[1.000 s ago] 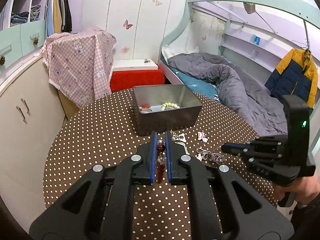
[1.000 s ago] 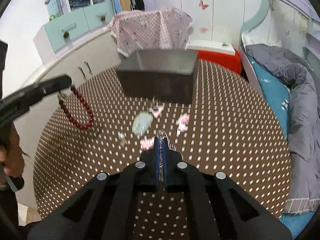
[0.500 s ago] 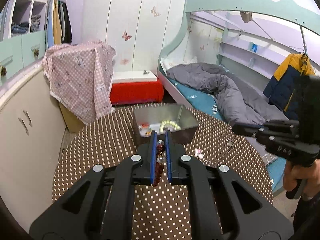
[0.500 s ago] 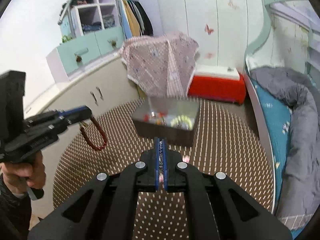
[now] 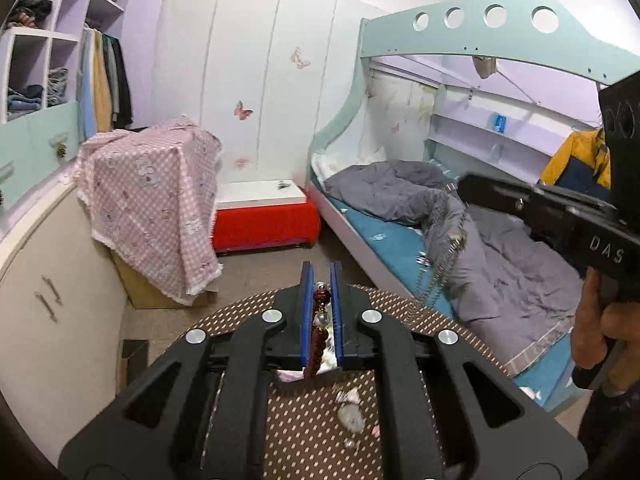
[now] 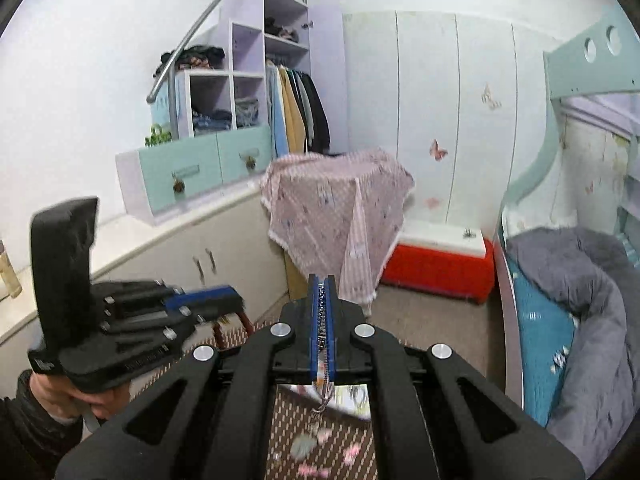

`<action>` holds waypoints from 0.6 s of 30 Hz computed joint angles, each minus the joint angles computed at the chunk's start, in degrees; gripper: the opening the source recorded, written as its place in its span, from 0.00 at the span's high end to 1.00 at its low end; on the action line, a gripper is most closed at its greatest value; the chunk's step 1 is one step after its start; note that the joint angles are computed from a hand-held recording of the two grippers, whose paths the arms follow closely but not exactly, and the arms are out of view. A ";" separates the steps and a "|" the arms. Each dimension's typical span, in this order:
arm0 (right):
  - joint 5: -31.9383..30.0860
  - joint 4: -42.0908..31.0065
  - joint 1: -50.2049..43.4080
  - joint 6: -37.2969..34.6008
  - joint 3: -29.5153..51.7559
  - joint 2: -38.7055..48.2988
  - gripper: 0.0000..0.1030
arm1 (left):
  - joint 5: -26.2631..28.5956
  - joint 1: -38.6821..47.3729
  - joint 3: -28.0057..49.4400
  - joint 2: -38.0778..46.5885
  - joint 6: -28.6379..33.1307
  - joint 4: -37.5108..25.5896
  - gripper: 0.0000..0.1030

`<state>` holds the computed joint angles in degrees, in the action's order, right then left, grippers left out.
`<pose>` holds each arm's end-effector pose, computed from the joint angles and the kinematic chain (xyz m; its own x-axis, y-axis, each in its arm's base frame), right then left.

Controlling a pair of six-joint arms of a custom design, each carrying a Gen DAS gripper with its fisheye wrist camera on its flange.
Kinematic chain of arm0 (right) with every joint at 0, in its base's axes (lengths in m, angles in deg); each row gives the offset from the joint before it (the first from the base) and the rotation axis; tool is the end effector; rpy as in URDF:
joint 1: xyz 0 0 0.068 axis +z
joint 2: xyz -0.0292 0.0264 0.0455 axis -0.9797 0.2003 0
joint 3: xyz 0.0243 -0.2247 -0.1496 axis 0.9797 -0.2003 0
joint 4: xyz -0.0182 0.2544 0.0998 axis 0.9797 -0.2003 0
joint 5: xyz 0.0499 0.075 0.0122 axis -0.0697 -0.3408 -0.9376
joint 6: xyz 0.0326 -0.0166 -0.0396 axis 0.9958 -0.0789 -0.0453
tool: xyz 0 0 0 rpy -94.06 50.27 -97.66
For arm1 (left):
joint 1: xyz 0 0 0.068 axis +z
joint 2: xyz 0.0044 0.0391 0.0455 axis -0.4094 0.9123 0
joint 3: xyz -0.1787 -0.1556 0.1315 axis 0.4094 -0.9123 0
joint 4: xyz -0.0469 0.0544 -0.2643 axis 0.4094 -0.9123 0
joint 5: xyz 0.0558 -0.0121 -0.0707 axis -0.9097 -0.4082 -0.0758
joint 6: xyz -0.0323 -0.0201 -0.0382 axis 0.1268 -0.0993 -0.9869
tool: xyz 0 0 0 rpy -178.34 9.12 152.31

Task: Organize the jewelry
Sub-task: 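Lift the red bead bracelet into the grey box and open the left gripper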

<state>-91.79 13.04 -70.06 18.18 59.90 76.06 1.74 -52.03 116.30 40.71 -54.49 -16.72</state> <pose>0.1839 0.0329 0.2704 -0.3875 -0.0794 -0.9185 -0.2989 0.9533 0.0436 0.2465 -0.1373 0.2263 -0.4271 0.1712 -0.8878 0.5762 0.8082 -0.1214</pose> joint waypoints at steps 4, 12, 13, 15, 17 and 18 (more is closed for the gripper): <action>-2.27 4.22 -1.92 0.12 3.97 9.09 0.99 | 0.91 -0.18 6.43 7.90 -0.90 -0.65 0.92; -4.55 11.64 -6.29 2.30 4.01 26.36 0.92 | -1.36 -1.92 13.44 20.98 -1.98 -0.47 0.67; -3.61 12.82 -6.87 3.07 3.55 28.60 0.85 | -2.93 -2.18 13.72 21.49 -2.42 -0.45 0.21; -2.92 14.01 -7.70 4.80 2.43 29.34 0.34 | -5.96 -1.98 10.26 19.98 -4.86 4.92 0.07; -1.56 16.97 -8.59 6.58 -0.57 27.67 0.11 | -6.04 -1.00 9.21 18.94 -5.64 5.04 0.07; -1.06 17.49 -8.99 6.97 -1.62 26.58 0.07 | -6.67 -0.81 8.62 18.51 -6.04 5.41 0.07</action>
<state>-92.85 30.52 -79.05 25.16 58.28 102.64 -4.93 -52.84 124.92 59.23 -60.54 -11.32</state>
